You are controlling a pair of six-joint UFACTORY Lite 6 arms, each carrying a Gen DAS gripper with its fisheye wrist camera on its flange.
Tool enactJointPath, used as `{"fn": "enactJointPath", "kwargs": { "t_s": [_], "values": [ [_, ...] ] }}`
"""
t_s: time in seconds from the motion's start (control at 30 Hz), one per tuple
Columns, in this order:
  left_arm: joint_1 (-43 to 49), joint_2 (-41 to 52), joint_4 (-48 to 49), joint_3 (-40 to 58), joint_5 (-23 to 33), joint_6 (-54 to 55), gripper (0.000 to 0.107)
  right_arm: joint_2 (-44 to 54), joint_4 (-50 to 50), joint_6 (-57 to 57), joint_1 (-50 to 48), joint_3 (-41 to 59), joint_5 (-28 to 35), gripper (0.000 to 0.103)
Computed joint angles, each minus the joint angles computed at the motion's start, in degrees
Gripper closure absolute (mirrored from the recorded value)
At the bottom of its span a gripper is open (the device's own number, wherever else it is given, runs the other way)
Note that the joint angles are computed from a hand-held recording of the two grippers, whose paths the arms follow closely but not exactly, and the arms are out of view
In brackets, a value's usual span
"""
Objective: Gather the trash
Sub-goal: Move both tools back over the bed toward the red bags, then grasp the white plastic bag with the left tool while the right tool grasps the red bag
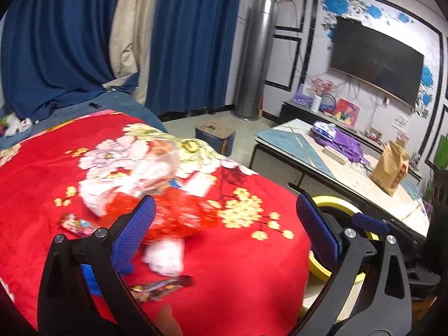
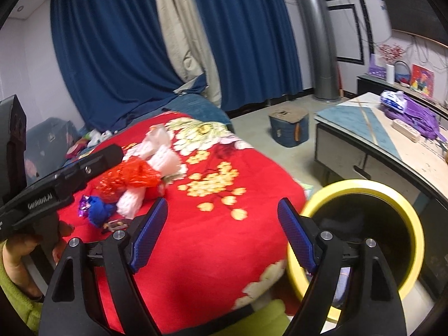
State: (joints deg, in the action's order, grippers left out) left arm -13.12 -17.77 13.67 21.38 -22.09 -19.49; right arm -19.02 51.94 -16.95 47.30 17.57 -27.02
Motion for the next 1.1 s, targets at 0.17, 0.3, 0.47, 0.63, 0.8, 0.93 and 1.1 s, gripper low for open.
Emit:
{"fn": "enactJointPath", "kwargs": {
  "t_s": [0.17, 0.3, 0.47, 0.63, 0.8, 0.93, 1.1],
  "values": [
    [11.62, 0.43, 17.60, 1.60, -0.75, -14.12, 0.015, 9.97, -6.72, 5.25, 1.36, 8.02, 0.04, 0.025],
    [21.89, 4.01, 30.86, 4.84, -2.68, -24.36, 0.015, 16.49, -13.57, 10.39, 0.71, 14.40, 2.09, 0.025],
    [31.97, 12.30, 42.67, 11.60, -5.24, -33.15, 0.015, 24.08, -20.15, 15.51, -0.07, 21.76, 3.78, 0.025],
    [36.32, 22.96, 54.73, 20.65, -5.45, -44.05, 0.015, 31.46, -28.36, 22.72, -1.75, 29.61, 6.00, 0.026],
    [38.00, 32.82, 68.55, 29.96, -7.20, -59.13, 0.015, 36.71, -35.63, 29.10, -2.03, 35.44, 7.89, 0.028],
    [36.66, 39.18, 77.07, 37.19, -7.61, -68.87, 0.015, 39.74, -41.94, 34.91, -2.60, 38.77, 9.65, 0.050],
    [36.06, 46.12, 84.65, 44.12, -8.83, -80.29, 0.028, 39.15, -45.58, 37.27, -2.21, 37.88, 9.09, 0.093]
  ]
}}
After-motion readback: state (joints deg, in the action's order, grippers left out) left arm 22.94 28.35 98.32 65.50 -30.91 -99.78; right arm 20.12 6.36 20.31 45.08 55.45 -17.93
